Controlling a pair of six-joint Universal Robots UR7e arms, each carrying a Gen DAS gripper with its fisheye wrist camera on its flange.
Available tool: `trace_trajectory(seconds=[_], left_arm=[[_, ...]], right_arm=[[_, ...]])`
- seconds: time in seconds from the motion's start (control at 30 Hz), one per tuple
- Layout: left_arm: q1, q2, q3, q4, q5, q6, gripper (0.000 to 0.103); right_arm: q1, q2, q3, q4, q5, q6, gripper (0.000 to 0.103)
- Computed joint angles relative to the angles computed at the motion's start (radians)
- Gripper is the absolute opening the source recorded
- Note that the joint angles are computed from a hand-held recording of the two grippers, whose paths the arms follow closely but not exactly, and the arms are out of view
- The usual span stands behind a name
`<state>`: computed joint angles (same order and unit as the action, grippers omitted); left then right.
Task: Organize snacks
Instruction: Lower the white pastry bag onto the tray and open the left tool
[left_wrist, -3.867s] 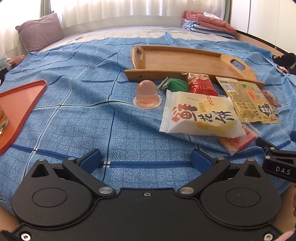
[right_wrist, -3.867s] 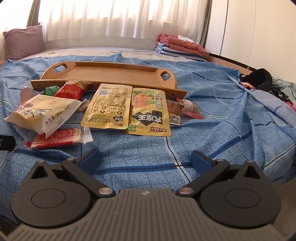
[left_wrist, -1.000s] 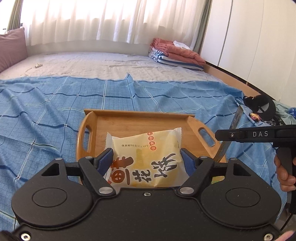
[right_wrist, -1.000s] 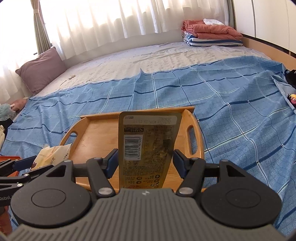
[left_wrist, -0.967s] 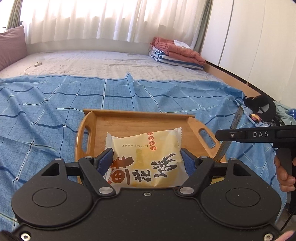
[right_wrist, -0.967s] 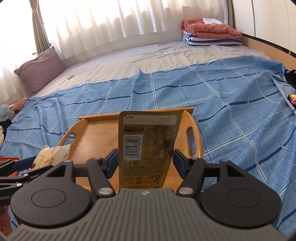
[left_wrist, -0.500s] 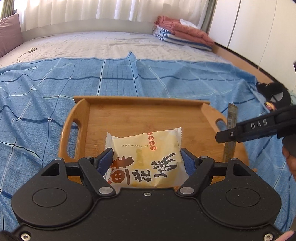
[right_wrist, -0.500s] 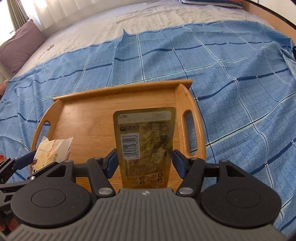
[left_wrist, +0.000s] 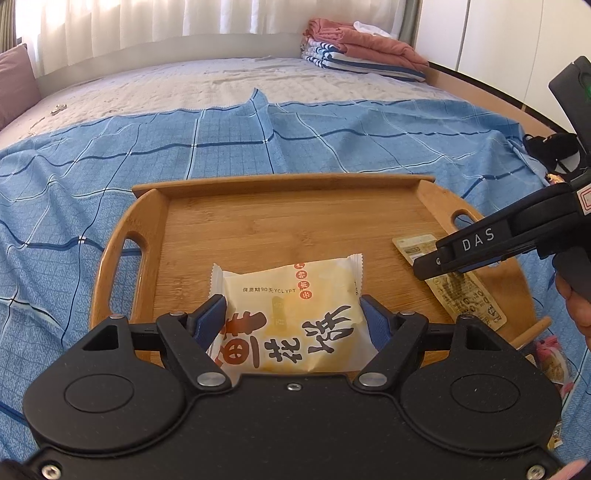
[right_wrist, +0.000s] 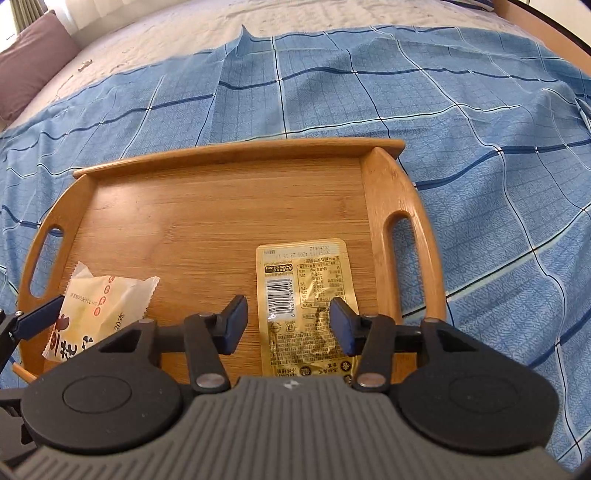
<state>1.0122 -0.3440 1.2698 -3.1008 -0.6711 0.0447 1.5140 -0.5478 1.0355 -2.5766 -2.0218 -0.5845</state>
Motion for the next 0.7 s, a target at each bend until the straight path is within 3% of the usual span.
trace_trajectory(seconds=[0.13,0.23,0.3,0.4,0.7], left_arm=[[-0.002,0.011,-0.008,-0.013,0.003,0.023,0.078],[-0.004,0.017,-0.005,-0.059,0.004,0.04,0.087],[-0.007,0.011,0.007,-0.086,-0.007,0.051,0.097],[-0.018,0.0,0.027,-0.117,-0.003,0.069,0.1],[-0.069,-0.052,0.162,-0.252,0.032,0.123,0.103]], right_arm=[[-0.002,-0.001,-0.002,0.001,0.008,-0.001,0.064],[-0.003,-0.013,0.017,-0.016,0.018,-0.008,0.067],[-0.005,-0.025,0.033,-0.027,0.035,-0.009,0.076],[-0.007,-0.048,0.059,-0.035,0.061,-0.006,0.085],[-0.016,-0.159,0.222,-0.122,0.14,-0.035,0.092]])
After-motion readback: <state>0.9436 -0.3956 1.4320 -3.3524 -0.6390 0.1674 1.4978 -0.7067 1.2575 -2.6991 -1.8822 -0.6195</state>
